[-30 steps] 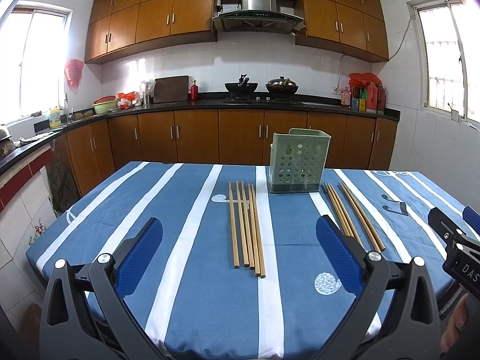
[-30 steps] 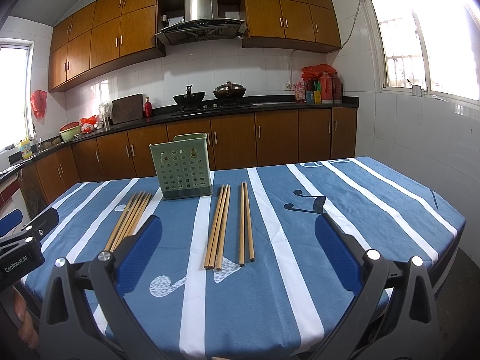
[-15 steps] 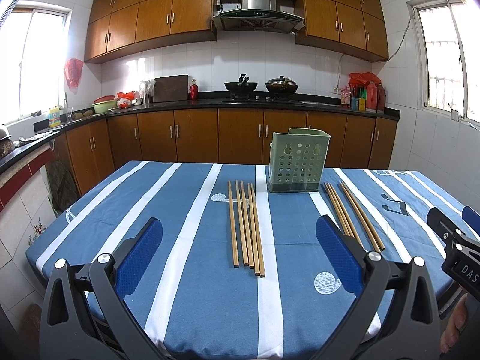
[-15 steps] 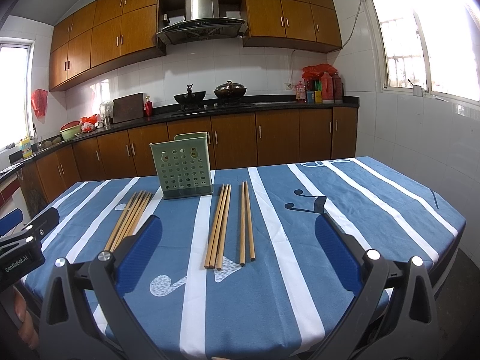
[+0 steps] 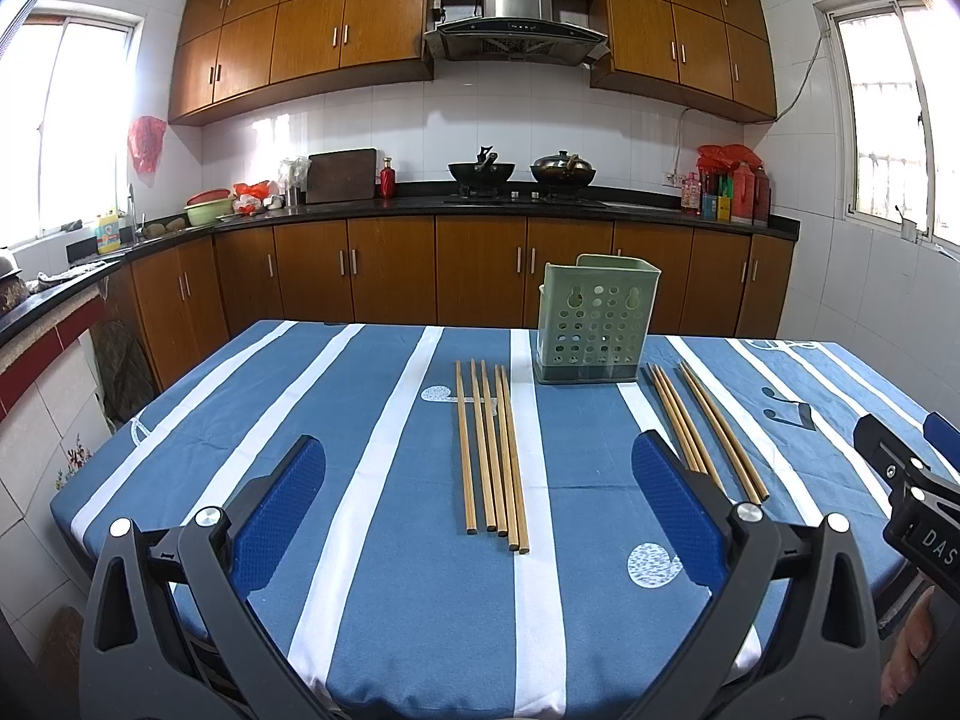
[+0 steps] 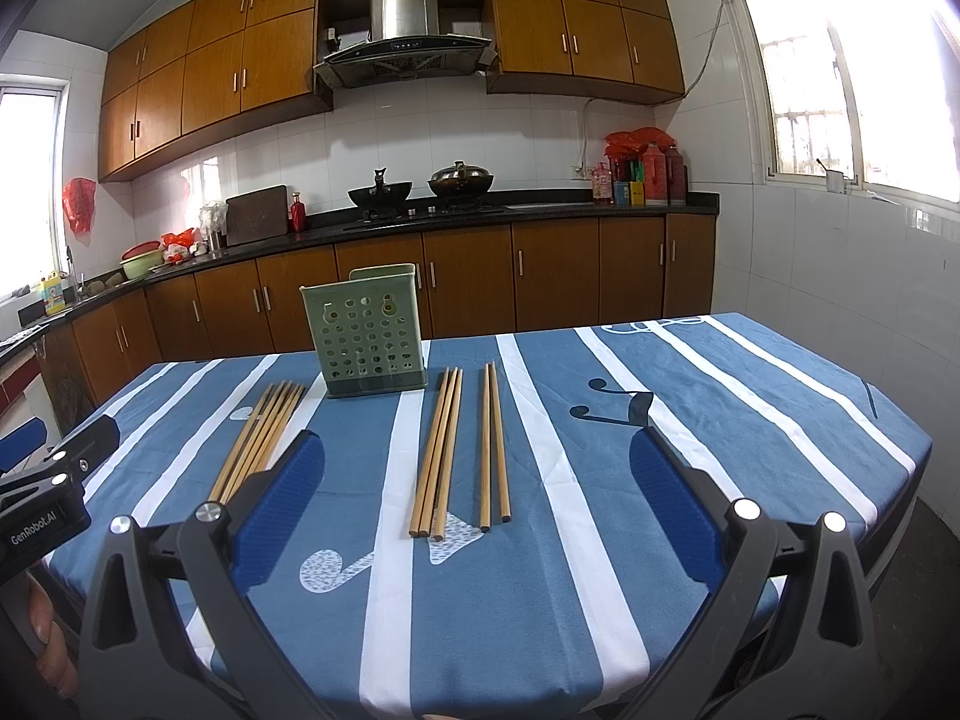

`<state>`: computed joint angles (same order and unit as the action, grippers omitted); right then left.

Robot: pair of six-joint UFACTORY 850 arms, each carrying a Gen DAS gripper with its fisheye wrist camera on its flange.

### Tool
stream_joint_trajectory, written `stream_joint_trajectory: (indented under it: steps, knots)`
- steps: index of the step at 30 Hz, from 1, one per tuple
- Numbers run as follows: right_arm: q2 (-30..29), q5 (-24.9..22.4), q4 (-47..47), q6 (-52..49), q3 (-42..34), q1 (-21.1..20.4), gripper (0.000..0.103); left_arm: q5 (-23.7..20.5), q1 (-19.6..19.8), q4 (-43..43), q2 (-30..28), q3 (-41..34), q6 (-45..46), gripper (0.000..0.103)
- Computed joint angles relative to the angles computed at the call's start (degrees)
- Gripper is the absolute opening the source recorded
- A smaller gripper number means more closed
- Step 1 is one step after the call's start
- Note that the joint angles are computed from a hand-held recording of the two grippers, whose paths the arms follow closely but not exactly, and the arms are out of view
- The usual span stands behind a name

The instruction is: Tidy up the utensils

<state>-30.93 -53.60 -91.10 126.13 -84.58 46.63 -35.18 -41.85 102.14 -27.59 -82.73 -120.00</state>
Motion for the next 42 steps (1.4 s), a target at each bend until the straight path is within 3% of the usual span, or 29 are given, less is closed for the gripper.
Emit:
stream_joint_trajectory:
  steps: [13, 17, 24, 29, 37, 39, 42]
  knots:
    - [0.2, 0.2, 0.8, -0.6, 0.1, 0.0, 0.099, 0.1, 0.0, -0.4, -0.1, -0.1, 0.3, 0.101]
    - [-0.8, 2.4, 1.6, -1.1, -0.9, -1.2, 0.099, -0.4, -0.5, -2.1, -0.7, -0.5, 1.1, 0.101]
    - [-2.8, 6.2, 9.3, -7.5, -3.9, -4.6, 0.099, 0.3, 1.1, -9.3, -3.3, -3.7, 7.0, 0.101]
    - [-6.2, 8.7, 18.1, -16.1, -9.3, -8.1, 0.099, 4.2, 3.4, -14.9, -3.8, -5.0, 10.3, 0.101]
    - [-12.9, 14.6, 36.3, -36.1, -19.8, -13.3, 0.048, 9.0, 7.1, -25.1, -5.8, -8.1, 18.2, 0.100]
    - [-14.7, 16.2, 42.1, -41.4, -22.4, -14.5, 0.034, 9.8, 7.8, -28.1, -6.5, -9.2, 21.1, 0.091]
    - [-17.4, 17.4, 49.9, -48.6, -26.0, -15.6, 0.025, 11.5, 8.8, -35.8, -7.8, -11.2, 28.8, 0.078]
